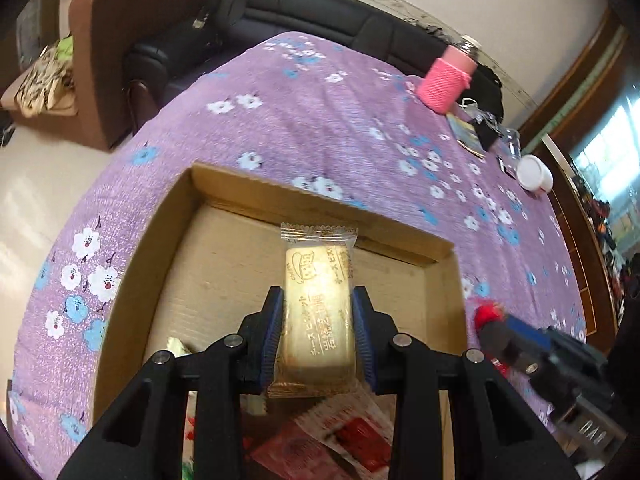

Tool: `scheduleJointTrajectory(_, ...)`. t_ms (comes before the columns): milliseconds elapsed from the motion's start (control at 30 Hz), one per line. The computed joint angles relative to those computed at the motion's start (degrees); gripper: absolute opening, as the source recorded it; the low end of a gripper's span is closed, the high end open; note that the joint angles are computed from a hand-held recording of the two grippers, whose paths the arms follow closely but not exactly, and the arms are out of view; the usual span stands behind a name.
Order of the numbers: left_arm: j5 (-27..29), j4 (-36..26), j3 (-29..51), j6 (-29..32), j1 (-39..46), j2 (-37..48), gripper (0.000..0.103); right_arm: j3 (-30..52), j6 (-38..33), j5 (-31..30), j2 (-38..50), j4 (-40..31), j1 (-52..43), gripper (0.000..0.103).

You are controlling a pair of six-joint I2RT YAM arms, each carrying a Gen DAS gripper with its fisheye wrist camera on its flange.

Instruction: Organize snacks

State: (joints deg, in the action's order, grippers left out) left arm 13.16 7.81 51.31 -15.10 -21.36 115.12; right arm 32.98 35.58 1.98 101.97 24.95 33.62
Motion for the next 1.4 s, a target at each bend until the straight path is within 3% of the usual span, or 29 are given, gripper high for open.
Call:
scheduleJointTrajectory(200, 1.15, 2.35, -1.06, -1.16, 2.14, 0.50, 0.037, 10.27, -1.66, 2.68, 8.81, -5.35, 1.98, 0.022)
scheduleJointTrajectory(300, 2.03, 3.22, -2.56, -1.57, 3.26, -0.83, 0.052, 12.14, -2.29, 3.20, 11.33, -5.52, 1.72, 0.022)
scheduleJointTrajectory(433, 2.09, 3.88, -5.99, -2.23, 3.76, -5.31, 0.062, 11.40, -0.73, 2.96, 11.21, -4.89, 1.16, 0.033)
scheduleJointTrajectory(600, -1.24, 4.80, -15.01, -3.23, 1.25, -18.26, 0.069, 5.02, 0.15, 5.97, 2.77, -4.42, 2.11, 0.035)
scheduleJointTrajectory(733, -13.72, 6.75, -25.50, -4.47, -6.95, -34.82, 0.084, -2.57, 1.65, 11.93, -7.71, -5.14, 5.18, 0.046)
scheduleJointTrajectory(867, -34.20, 0.58, -30.86, -10.03, -20.80, -49.34, 0.094, -12.74, 6.79, 19.63, -19.20, -4.91, 10.99, 0.048)
scheduleJointTrajectory(967, -55.65, -7.09, -32.39, -17.43, -36.37, -56.96, 0.103, -17.98, 12.71, 27.21, -24.98, -7.59, 17.45, 0.055)
scheduleJointTrajectory(1067, -66.10, -9.81, -33.37, -23.65, -46.38, -58.45, 0.103, -20.52, 21.40, 34.97, -27.87, -14.11, 25.24, 0.056)
scheduleJointTrajectory(1267, -56.98, -9.27, -31.46, -31.09, -47.20, -48.01, 0.103, -19.82, 38.57, 41.35, -24.15, -25.22, 35.25, 0.056)
scheduleJointTrajectory(1400, -55.89, -7.70, -31.04, -34.28, -48.76, -42.06, 0.103, -16.91, 46.60, 43.54, -20.23, -33.60, 39.48, 0.057)
